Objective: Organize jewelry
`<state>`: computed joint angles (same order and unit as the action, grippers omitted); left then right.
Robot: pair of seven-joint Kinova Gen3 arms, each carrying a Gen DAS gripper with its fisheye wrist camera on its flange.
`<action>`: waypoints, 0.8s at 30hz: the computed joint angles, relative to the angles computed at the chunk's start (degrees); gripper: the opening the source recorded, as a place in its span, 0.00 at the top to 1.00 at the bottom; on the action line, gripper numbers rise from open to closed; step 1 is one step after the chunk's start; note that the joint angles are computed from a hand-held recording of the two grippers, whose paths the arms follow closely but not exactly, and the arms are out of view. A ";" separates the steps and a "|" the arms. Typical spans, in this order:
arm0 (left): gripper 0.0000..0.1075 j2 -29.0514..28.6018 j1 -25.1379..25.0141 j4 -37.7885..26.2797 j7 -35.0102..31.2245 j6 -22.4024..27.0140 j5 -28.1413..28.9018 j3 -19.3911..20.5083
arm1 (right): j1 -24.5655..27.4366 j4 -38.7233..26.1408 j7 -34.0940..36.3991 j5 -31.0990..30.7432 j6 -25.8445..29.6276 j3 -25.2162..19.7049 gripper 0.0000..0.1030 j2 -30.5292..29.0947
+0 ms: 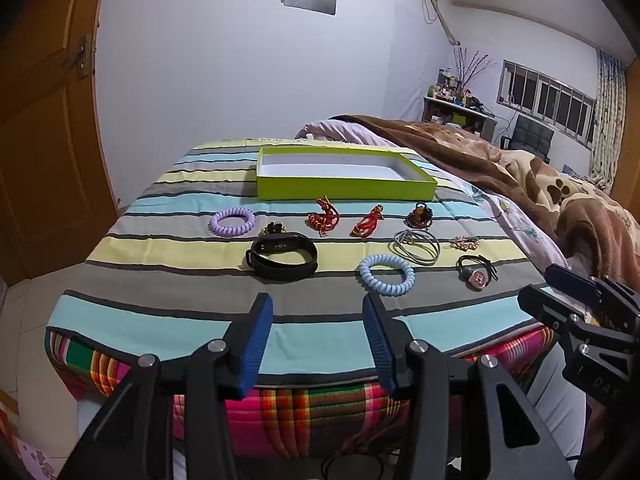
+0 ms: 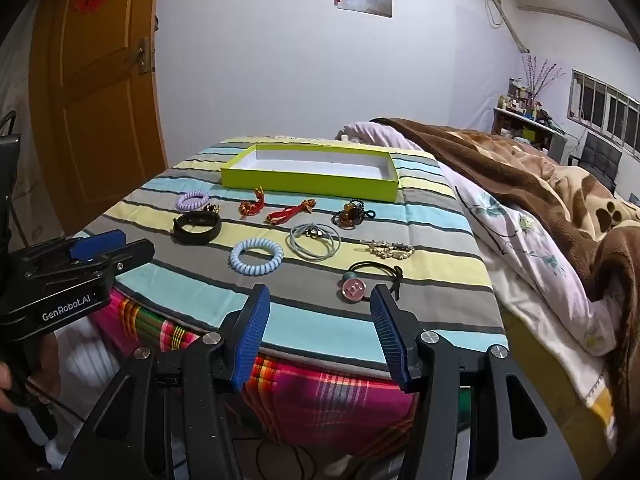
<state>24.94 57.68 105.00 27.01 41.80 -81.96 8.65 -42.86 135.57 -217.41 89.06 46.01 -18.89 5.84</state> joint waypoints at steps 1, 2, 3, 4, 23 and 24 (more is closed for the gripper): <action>0.55 0.03 0.05 -0.05 -0.06 0.17 0.05 0.00 | 0.06 -0.17 0.50 -0.42 -0.19 0.03 0.49 0.00; 0.55 0.02 0.11 -0.04 -0.01 0.28 -0.03 -0.02 | 0.01 -0.22 0.46 -0.34 -0.10 0.02 0.49 0.14; 0.55 -0.05 0.13 0.05 0.19 0.25 -0.26 -0.05 | -0.35 -0.27 0.58 -0.40 0.80 -0.16 0.49 0.53; 0.55 -0.14 0.16 0.24 0.58 0.19 -0.68 -0.08 | -0.43 -0.30 0.58 -0.46 0.87 -0.17 0.49 0.58; 0.55 -0.95 -0.92 1.63 3.54 0.45 -3.01 1.57 | -0.83 -0.50 1.89 -2.46 1.59 -0.27 0.49 -0.63; 0.55 -0.89 -0.86 1.64 3.61 0.57 -3.04 1.58 | -0.87 -0.60 2.17 -2.75 1.60 -0.26 0.49 -0.70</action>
<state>24.05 56.82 106.64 30.62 42.37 -85.00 10.23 -43.73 134.97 -215.24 86.31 47.61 -19.15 5.14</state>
